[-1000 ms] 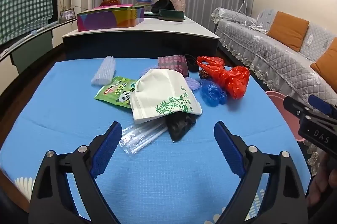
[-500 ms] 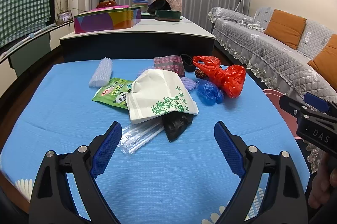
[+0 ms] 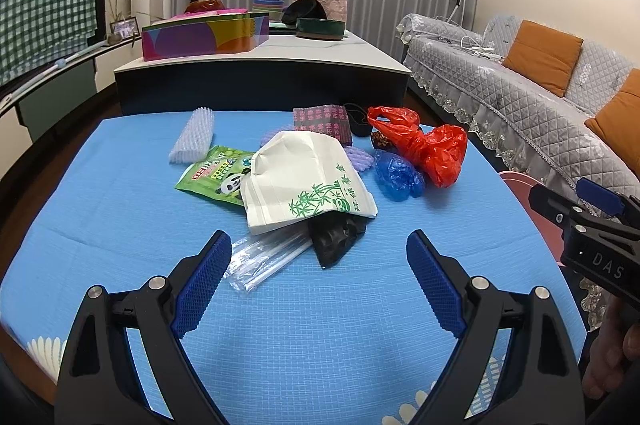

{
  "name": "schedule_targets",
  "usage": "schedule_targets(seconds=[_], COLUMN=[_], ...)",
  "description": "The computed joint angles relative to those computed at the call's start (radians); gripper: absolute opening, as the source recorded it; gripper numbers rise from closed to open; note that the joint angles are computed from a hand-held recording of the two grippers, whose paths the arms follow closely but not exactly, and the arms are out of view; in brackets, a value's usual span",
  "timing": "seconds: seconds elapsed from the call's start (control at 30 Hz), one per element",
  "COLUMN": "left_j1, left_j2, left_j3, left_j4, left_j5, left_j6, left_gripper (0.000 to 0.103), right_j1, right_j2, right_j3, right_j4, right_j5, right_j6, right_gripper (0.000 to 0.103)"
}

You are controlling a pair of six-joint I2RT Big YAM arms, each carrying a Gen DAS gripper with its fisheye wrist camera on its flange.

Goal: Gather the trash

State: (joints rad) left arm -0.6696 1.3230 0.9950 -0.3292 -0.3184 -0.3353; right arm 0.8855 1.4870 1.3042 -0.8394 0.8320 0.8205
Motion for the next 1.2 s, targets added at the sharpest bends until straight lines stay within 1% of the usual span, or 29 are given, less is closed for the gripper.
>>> schedule_targets(seconds=[0.93, 1.0, 1.2], left_j1=[0.001, 0.002, 0.023], left_j2=[0.000, 0.000, 0.016], left_j3=[0.003, 0.004, 0.017], left_j4=[-0.004, -0.003, -0.005], left_j5=[0.001, -0.002, 0.007], left_j6=[-0.008, -0.015, -0.038], left_gripper=[0.086, 0.086, 0.086], right_j1=[0.002, 0.002, -0.017], right_j2=[0.005, 0.006, 0.003], right_j3=[0.006, 0.010, 0.004], right_j4=[0.002, 0.012, 0.078], right_j5=[-0.003, -0.006, -0.037], right_j6=[0.006, 0.002, -0.031], right_gripper=[0.080, 0.080, 0.076])
